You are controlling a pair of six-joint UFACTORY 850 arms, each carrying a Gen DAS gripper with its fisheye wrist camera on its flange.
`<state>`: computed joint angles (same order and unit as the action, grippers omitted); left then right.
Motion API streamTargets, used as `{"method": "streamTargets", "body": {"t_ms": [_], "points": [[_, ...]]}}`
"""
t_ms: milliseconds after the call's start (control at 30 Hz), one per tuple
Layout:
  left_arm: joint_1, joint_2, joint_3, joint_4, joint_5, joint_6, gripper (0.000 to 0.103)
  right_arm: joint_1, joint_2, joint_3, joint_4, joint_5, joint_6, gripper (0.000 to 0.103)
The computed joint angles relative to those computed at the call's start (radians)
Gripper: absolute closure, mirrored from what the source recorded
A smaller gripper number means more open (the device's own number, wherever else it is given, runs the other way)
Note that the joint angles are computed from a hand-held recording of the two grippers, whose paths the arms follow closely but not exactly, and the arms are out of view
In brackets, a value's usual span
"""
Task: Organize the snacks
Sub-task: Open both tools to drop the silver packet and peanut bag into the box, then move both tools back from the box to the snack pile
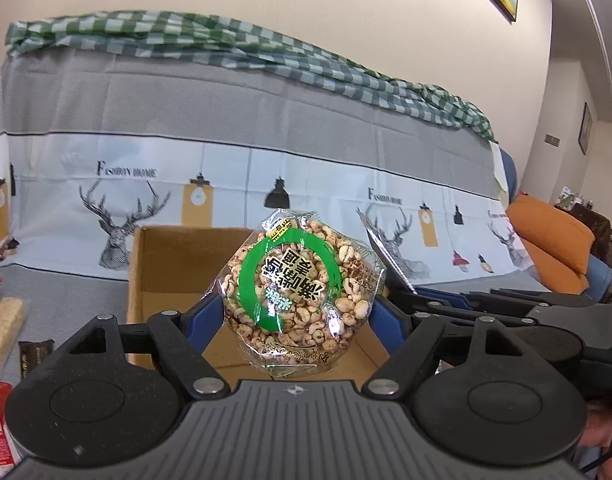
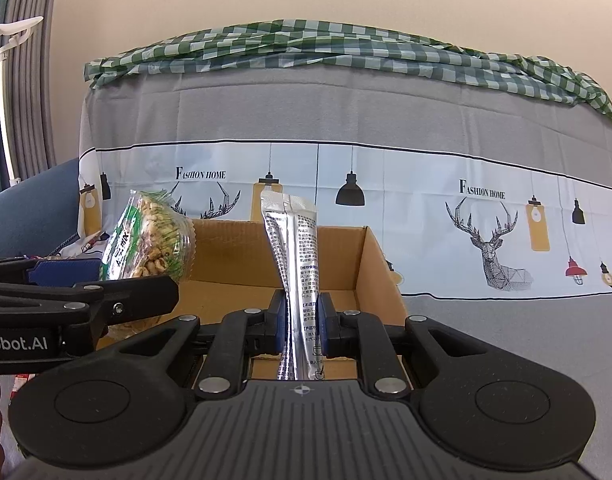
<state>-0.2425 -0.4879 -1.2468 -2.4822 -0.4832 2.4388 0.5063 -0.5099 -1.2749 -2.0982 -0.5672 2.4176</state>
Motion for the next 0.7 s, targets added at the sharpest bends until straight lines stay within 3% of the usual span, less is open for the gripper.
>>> {"method": "streamTargets", "body": {"t_ms": [267,467,567,700], "points": [[-0.008,0.003,0.008,-0.062,-0.005,0.064,0.019,-0.004,-0.008,-0.017,0.050,0.012,-0.026,0.076],[0.001,0.016,0.043,-0.163,-0.068,0.161,0.022,0.004,-0.022,-0.035,0.083,0.001,-0.066,0.072],[0.013,0.024,0.054,-0.161,-0.081,0.160,0.033,0.013,-0.031,-0.044,0.088,-0.014,-0.070,0.059],[0.046,0.032,0.049,-0.028,-0.051,0.021,0.054,0.024,-0.039,-0.056,0.083,-0.025,-0.054,0.047]]}}
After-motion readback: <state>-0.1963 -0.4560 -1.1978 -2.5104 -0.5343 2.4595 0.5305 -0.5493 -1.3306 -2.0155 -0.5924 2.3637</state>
